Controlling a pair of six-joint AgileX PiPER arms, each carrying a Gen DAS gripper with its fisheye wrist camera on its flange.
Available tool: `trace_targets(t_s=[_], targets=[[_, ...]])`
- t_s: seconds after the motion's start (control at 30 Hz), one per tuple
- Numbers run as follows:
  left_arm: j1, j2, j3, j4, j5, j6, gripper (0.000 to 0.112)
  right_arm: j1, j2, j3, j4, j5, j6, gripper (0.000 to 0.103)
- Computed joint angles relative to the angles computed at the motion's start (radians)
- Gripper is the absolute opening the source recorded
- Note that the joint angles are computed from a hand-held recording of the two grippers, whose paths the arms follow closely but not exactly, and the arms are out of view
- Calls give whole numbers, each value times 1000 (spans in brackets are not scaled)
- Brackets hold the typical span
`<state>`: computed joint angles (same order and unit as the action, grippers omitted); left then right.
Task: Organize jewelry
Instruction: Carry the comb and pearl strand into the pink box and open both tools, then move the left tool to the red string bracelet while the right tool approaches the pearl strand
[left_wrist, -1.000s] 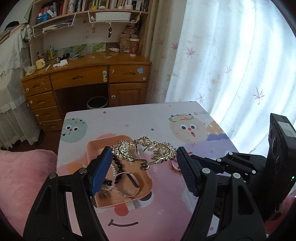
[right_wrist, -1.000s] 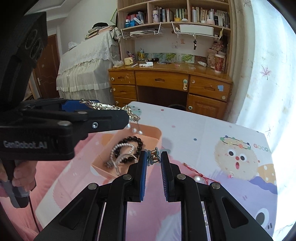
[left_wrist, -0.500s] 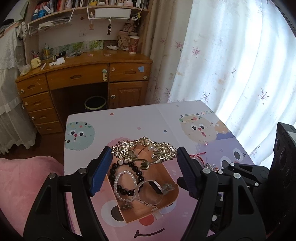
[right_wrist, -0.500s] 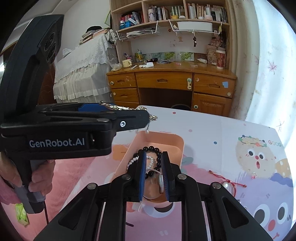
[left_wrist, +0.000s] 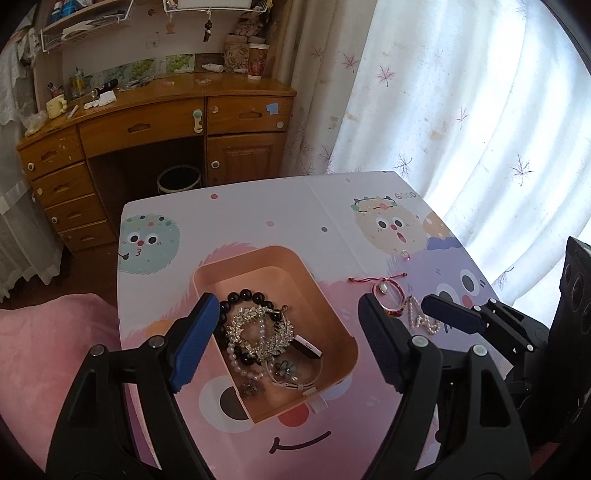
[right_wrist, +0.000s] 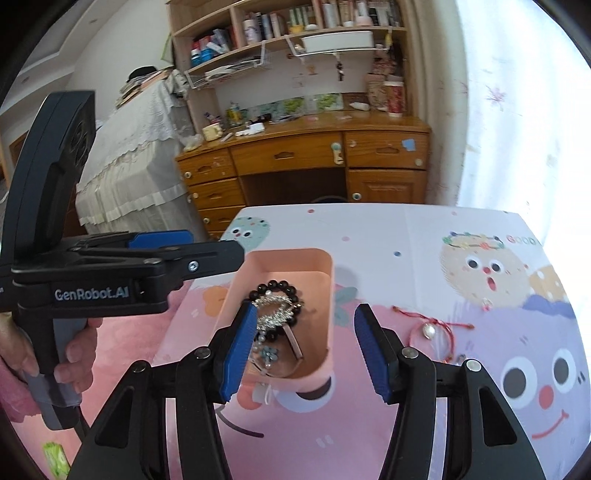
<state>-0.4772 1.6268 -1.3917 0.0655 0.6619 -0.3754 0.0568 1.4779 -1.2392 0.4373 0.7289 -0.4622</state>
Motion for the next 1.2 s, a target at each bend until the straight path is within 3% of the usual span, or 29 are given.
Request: trace_targets(t_s=[0.23,0.6,0.93,1.2], targets=[[-56,0,5,-39,18,-6,76,-115,-52,76,50,56,-63,56],[-206,98,-77,0,77,-178,76,-383,-53,157,102,185,-271,56],[-286,273,-280,-11,170,-293,76,-521,32,97,58,238,-480,63],[-329,473,-564,-5,290,-323,76,-569,147,-18,15,251,-620,63]])
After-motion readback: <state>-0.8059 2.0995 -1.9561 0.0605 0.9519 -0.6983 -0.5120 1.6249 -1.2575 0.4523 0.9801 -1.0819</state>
